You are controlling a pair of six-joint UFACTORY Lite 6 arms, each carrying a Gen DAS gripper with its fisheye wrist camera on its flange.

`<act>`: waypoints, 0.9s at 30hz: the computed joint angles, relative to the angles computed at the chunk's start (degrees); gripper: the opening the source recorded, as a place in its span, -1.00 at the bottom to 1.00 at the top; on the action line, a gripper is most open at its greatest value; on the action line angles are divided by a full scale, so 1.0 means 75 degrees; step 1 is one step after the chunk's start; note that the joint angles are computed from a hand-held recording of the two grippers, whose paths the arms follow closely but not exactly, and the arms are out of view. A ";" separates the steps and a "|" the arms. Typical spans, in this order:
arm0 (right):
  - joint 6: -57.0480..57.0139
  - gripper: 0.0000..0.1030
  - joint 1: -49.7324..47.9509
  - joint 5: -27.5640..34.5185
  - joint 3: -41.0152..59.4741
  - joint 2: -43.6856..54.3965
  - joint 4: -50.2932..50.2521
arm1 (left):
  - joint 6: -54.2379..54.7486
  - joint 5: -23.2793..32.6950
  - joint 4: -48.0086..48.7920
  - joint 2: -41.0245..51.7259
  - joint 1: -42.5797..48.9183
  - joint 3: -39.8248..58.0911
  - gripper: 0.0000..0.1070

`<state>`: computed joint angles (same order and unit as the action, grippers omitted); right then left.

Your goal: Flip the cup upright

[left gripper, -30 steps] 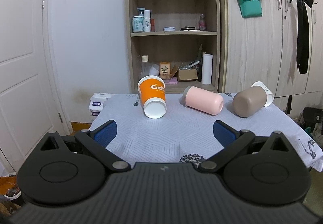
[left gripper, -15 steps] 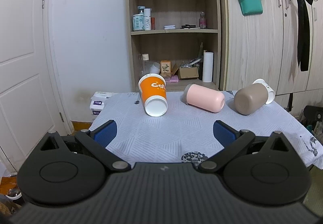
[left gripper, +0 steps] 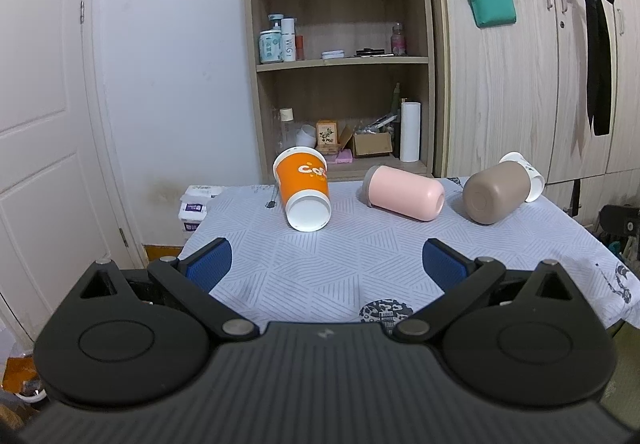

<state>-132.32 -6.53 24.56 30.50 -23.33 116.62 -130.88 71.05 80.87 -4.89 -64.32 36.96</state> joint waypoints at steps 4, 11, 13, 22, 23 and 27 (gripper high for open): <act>-0.0019 1.00 0.0011 -0.0006 -0.0004 0.0007 0.0024 | -0.0035 0.0016 0.0021 0.0138 -0.0084 0.0054 0.93; -0.0012 1.00 0.0022 0.0044 0.0045 0.0155 0.0047 | 0.0033 -0.0177 0.0130 0.0004 -0.0087 0.0032 0.93; 0.0103 1.00 -0.0116 0.0256 0.0097 0.0276 -0.0159 | 0.0125 -0.0453 0.0347 -0.0093 0.0038 0.0076 0.93; -0.0831 1.00 -0.0644 0.1644 0.1141 0.2196 -0.0064 | 0.1786 -0.3574 0.1979 0.0384 0.1990 0.1583 0.93; -0.0879 1.00 -0.0683 0.1735 0.1251 0.2365 -0.0031 | 0.1969 -0.3924 0.2086 0.0582 0.2229 0.1879 0.93; -0.0551 1.00 -0.0922 0.2132 0.1992 0.3289 -0.0414 | 0.2258 -0.5575 0.2643 0.1533 0.3120 0.3065 0.93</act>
